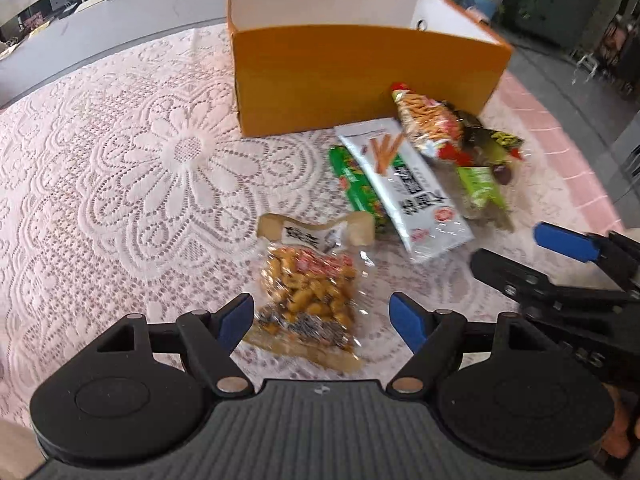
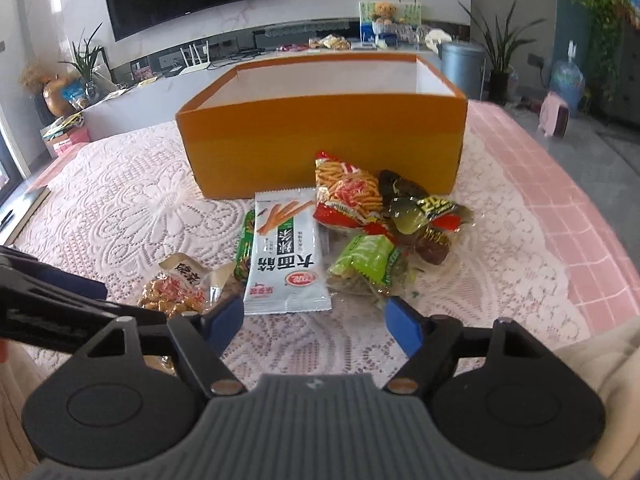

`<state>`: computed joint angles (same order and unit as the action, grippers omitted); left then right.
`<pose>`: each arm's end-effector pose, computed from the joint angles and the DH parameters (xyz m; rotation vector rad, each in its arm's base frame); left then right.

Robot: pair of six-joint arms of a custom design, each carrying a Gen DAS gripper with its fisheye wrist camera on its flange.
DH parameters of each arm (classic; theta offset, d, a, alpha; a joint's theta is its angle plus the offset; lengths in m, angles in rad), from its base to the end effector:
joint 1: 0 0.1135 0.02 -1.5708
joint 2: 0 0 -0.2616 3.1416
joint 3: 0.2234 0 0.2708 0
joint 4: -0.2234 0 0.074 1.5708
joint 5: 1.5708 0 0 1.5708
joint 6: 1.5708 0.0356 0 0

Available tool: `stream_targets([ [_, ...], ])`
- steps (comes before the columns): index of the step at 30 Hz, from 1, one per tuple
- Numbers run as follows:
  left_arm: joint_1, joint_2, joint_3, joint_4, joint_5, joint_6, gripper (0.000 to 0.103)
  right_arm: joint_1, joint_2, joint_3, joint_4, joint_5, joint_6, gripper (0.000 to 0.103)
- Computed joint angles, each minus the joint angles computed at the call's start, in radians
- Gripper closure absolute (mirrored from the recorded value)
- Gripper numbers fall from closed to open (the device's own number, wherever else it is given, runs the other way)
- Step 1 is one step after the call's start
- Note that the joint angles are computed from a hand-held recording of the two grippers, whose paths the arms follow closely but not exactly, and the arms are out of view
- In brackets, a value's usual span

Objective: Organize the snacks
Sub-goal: 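Lower left tool onto the clear bag of yellow beans and grasp it, then grasp the white stick-snack packet with right tool while left tool holds the bean bag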

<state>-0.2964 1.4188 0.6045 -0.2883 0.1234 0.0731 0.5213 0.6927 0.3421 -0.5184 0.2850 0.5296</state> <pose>0.2422 -0.0786 0.1237 0.5312 2.6275 -0.2358 0.1412 0.0696 0.1636 0.1357 2.3943 0.1425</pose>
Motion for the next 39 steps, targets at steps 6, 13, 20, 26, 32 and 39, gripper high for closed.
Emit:
stream_targets([
  [6, -0.039, 0.164, 0.069, 0.024, -0.083, 0.0, 0.012, -0.039, 0.013, -0.014, 0.046, -0.036, 0.013, 0.027],
  [13, 0.004, 0.253, 0.11, 0.034, -0.015, -0.044, 0.01, -0.026, 0.058, -0.011, 0.077, -0.044, -0.009, 0.026],
  [20, -0.002, 0.233, 0.08, 0.093, 0.012, -0.059, 0.04, -0.043, 0.094, -0.01, 0.112, -0.085, -0.014, 0.026],
  [26, 0.016, 0.141, 0.022, 0.13, 0.024, -0.094, 0.044, -0.016, 0.12, 0.016, 0.095, -0.062, -0.019, 0.026],
  [32, 0.084, 0.055, -0.029, 0.168, 0.089, -0.105, 0.044, -0.009, 0.195, 0.06, 0.163, -0.078, -0.123, 0.027],
  [39, 0.133, 0.071, -0.015, 0.186, 0.113, -0.177, 0.044, -0.083, 0.474, 0.188, 0.285, -0.105, -0.25, 0.038],
])
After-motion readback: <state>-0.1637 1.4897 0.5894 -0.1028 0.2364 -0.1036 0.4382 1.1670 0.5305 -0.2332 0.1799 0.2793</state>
